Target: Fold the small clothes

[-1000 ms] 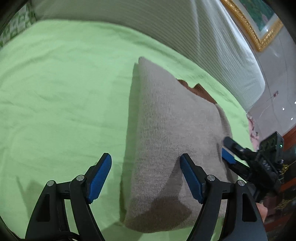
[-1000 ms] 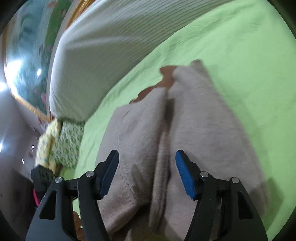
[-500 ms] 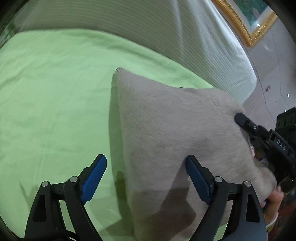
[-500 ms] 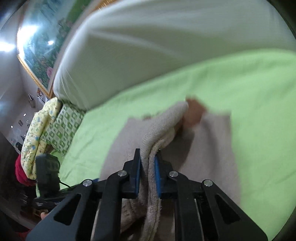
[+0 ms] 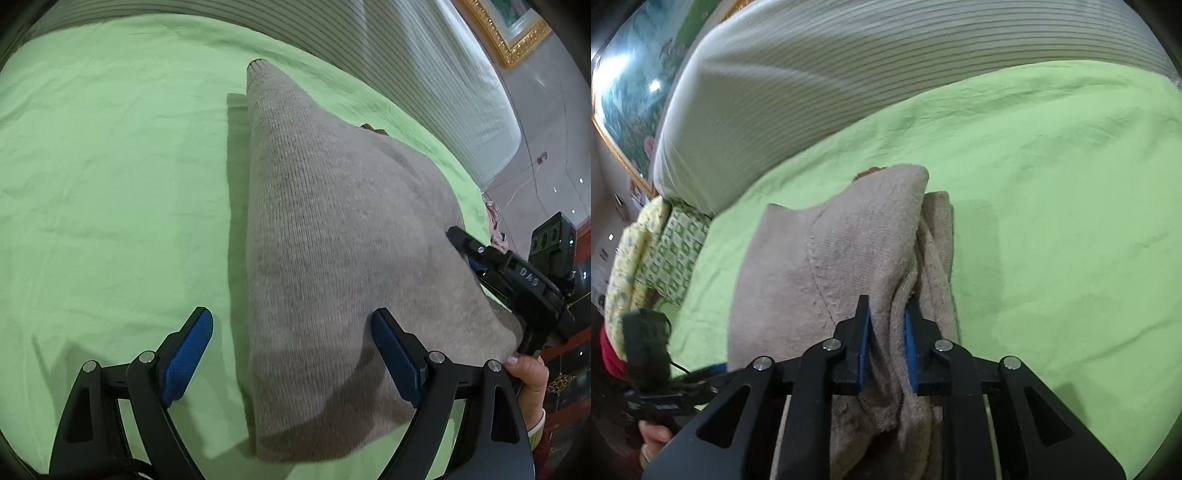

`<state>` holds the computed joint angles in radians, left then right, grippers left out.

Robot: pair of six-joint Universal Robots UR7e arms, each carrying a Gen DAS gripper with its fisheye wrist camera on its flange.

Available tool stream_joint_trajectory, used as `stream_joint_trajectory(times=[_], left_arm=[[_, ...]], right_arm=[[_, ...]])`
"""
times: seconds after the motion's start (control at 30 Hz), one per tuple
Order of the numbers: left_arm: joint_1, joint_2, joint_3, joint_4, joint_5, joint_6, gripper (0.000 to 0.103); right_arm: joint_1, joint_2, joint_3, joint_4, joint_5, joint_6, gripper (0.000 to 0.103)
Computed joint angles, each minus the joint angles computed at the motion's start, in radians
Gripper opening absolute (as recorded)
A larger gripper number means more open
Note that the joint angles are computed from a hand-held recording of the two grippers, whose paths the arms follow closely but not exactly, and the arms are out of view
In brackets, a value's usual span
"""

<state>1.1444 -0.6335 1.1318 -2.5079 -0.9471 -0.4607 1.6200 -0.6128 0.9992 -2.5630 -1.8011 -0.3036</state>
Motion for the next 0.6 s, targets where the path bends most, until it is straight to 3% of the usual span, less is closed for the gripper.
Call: stream_joint_trajectory(times=[0.17, 0.33, 0.5, 0.6], left_arm=[[-0.04, -0.064, 0.137, -0.043, 0.041, 0.009, 0.088], [-0.083, -0.104, 0.271, -0.085, 0.099, 0.021, 0.088], [-0.106, -0.077, 0.288, -0.085, 0.141, 0.053, 0.088], [-0.113, -0.057, 0.269, -0.07, 0.207, 0.049, 0.088]], right_arm=[[0.012, -0.103, 0.162, -0.128, 0.034, 0.005, 0.04], [0.013, -0.226, 0.386, -0.273, 0.091, 0.02, 0.042], [0.015, -0.267, 0.494, -0.345, 0.09, 0.023, 0.042], [0.022, -0.266, 0.503, -0.354, 0.078, -0.01, 0.042]])
